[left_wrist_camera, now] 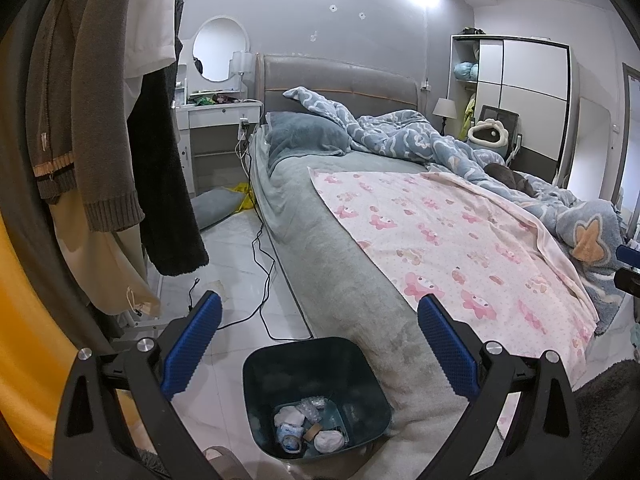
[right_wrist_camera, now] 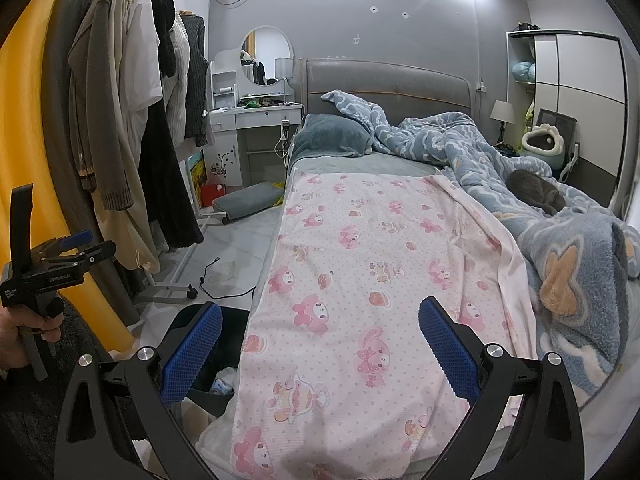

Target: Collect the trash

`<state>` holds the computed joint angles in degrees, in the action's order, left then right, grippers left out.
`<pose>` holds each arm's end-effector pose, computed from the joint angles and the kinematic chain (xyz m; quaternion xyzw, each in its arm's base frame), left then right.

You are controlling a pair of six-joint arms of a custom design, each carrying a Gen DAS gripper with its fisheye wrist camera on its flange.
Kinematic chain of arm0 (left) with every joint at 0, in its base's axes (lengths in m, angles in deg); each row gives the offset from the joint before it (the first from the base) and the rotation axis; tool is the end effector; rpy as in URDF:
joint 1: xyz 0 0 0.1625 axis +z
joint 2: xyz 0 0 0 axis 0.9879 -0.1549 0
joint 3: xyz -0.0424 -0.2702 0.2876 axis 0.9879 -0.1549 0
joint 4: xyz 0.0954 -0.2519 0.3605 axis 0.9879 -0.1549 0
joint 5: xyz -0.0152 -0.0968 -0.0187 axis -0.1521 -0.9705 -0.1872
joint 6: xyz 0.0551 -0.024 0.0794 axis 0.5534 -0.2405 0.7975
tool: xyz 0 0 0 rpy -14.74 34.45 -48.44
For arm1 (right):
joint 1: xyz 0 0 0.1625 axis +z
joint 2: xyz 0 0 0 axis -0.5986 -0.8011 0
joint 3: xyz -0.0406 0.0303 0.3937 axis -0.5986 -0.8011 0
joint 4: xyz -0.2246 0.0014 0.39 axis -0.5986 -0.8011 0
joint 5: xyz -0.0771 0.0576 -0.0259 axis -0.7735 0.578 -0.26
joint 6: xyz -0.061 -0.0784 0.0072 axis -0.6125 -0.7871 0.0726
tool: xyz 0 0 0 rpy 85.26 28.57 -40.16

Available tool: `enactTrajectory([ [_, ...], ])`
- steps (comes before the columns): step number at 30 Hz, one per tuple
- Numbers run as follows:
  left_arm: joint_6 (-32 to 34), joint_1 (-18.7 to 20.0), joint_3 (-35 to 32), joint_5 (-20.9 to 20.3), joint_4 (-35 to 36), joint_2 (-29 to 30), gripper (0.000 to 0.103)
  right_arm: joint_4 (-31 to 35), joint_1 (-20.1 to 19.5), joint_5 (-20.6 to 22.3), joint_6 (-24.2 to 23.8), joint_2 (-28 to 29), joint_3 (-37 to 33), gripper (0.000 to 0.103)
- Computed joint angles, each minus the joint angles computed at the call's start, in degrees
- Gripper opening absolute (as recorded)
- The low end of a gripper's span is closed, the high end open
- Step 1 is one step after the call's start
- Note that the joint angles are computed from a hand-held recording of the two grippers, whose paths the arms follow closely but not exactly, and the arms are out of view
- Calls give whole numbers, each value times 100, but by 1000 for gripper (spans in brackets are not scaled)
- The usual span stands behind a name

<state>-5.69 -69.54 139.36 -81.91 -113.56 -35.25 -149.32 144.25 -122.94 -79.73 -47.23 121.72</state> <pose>-0.3952 -0.3068 0.1918 0.2583 0.8156 -0.4492 0.2575 0.1703 -0.2559 0.4392 0.2503 -0.8114 0.4481 0.2795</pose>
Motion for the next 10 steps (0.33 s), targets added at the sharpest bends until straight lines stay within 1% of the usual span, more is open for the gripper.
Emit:
enactTrajectory([
  [4,-32,9,-27,-68,38,-8,100,4,3,-5,-1,1,-2,100],
  [10,-122,37,-108,-60,193,24,100,9,8,-12,-1,-3,-2,100],
])
